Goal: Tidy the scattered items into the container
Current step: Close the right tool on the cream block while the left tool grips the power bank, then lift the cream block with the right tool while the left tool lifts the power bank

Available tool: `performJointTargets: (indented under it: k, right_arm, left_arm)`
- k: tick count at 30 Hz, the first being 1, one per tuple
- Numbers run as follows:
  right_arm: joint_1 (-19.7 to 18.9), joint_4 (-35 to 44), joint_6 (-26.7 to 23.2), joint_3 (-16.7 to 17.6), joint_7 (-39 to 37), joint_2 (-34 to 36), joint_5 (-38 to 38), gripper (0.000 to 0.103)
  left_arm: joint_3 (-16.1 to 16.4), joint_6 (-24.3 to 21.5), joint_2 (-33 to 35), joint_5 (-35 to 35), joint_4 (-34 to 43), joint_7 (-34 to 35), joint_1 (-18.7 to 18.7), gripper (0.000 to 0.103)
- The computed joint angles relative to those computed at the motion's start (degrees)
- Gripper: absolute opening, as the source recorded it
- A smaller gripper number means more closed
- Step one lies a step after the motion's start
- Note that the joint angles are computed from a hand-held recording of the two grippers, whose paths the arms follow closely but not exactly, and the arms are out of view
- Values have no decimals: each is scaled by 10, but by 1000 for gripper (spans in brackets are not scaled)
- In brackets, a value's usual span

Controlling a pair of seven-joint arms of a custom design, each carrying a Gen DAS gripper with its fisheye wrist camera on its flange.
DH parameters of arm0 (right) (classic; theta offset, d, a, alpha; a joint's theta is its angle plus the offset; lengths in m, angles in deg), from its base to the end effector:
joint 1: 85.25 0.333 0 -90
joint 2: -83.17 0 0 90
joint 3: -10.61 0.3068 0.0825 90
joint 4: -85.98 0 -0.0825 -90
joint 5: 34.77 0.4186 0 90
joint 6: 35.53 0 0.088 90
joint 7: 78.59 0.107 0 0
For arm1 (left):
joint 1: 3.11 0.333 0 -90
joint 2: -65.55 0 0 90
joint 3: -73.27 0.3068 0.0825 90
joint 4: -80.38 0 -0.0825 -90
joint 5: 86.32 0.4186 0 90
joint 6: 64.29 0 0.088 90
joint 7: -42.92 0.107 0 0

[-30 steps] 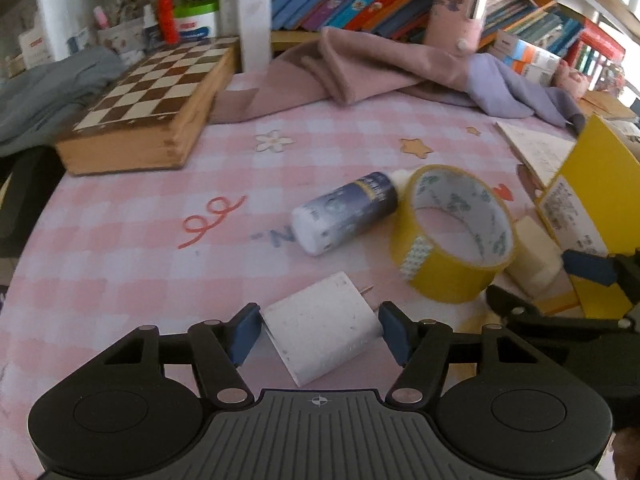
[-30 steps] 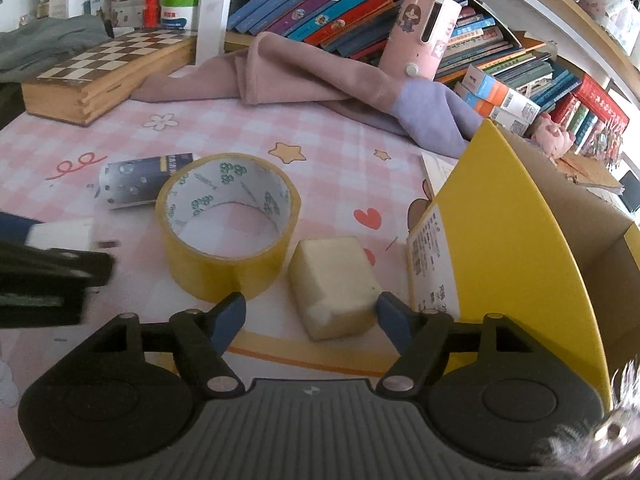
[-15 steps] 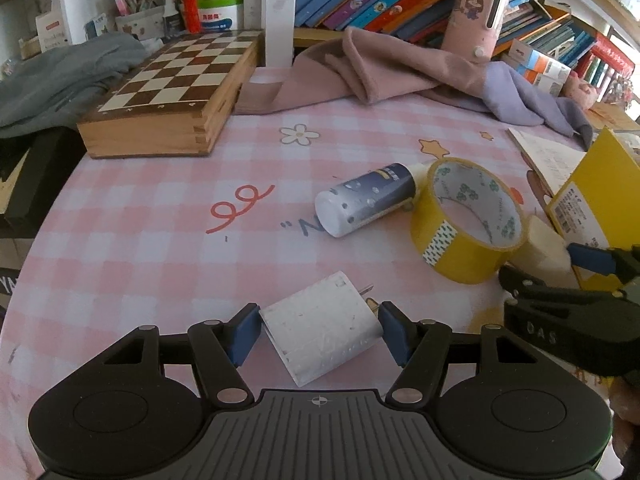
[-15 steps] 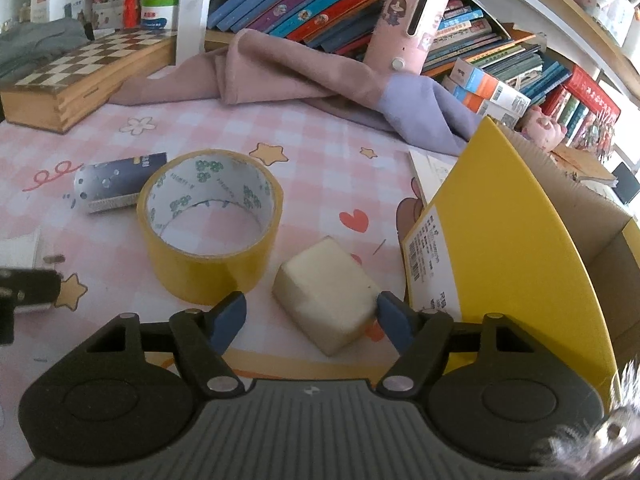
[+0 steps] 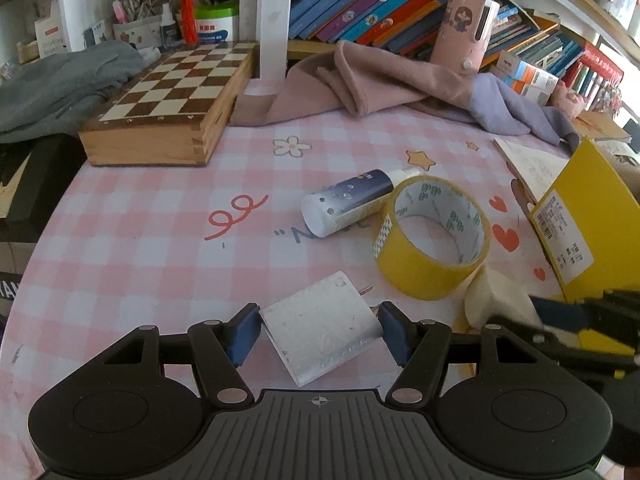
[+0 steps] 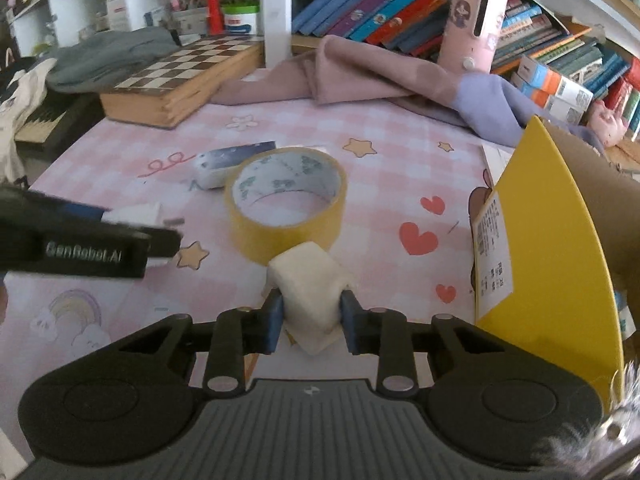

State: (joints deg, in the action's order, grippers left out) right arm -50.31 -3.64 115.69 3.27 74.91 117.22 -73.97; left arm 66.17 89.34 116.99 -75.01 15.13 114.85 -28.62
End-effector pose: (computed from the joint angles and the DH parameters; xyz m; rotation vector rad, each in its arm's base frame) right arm 0.6571 0.3794 0.3204 -1.7849 1.8892 -0.7055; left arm 0.7212 -0.4245 0.3161 -1.6023 2.2239 -0.8400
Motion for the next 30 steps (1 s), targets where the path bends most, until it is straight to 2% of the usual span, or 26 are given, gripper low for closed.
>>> performJointTargets:
  k: [8, 18, 25, 30]
  right_arm:
    - [10, -24, -4, -2, 20, -24, -19, 27]
    - [14, -75, -8, 16, 53, -83, -66, 27]
    - [23, -120, -26, 34, 131, -137, -136, 27]
    - [24, -155, -50, 61, 202, -177, -195, 27]
  left_arm:
    - [-5, 44, -60, -2, -90, -7, 8, 65]
    - [-11, 127, -179, -3, -261, -31, 17, 65]
    - [-23, 196, -259, -10, -373, -28, 31, 65]
    - [-40, 241, -318, -20, -448, -8, 46, 65]
